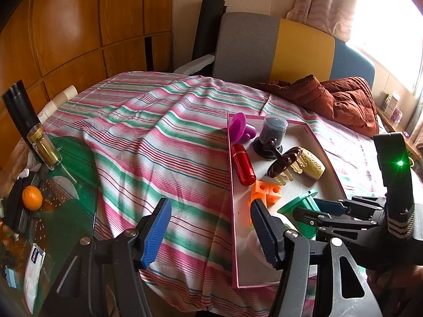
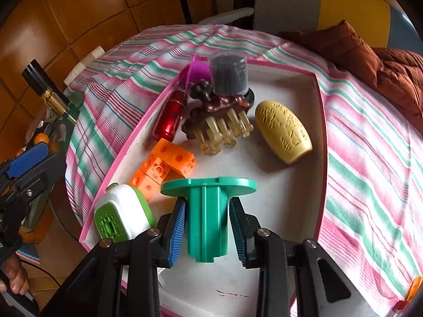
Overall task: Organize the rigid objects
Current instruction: 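Carry the green spool piece over the tray with the right gripper, then lower the green spool into the tray and open the right gripper, then move both tools back toward the red blocks and orange piece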
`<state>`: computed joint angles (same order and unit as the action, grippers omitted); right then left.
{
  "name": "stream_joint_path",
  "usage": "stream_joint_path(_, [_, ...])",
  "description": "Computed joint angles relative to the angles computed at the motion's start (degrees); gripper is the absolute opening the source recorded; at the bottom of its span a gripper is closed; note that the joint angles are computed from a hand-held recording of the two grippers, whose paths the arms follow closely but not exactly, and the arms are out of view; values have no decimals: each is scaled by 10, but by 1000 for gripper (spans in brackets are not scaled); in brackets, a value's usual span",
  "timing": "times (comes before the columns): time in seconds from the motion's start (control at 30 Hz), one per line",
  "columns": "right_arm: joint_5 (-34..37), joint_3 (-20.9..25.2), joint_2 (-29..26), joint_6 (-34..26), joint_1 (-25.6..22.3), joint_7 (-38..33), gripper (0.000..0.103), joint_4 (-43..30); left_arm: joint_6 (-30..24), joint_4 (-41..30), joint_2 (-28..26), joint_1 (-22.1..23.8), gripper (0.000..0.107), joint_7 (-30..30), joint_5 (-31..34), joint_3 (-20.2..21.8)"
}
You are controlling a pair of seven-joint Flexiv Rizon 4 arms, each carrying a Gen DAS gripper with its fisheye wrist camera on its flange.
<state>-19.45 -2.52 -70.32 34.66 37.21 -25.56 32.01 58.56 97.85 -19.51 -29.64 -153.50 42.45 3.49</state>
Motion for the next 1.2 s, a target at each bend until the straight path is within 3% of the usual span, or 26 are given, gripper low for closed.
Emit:
stream_joint_path(0.17, [1, 3, -26, -20, -1, -17, 31, -48, -2, 1, 2, -1, 63, -1, 3, -1])
stream_joint_path(0.3, [13, 5, -16, 0, -3, -14, 31, -30, -6, 0, 4, -4, 70, -12, 10, 1])
stream_joint_path(0.4, [10, -5, 4, 22, 1, 3, 36, 9, -6, 1, 5, -1, 70, -12, 8, -2])
stream_joint_path(0.83, [-86, -51, 128, 113, 30, 127, 36, 237, -18, -11, 5, -5, 71, -5, 11, -8])
stream_joint_path(0.93, [-113, -56, 155, 115, 35, 161, 36, 279, -25, -20, 3, -12, 77, -7, 18, -9])
stream_joint_path(1.2, [-168, -52, 223, 116, 36, 257, 36, 395, -37, -43, -9, -25, 79, 15, 18, -17])
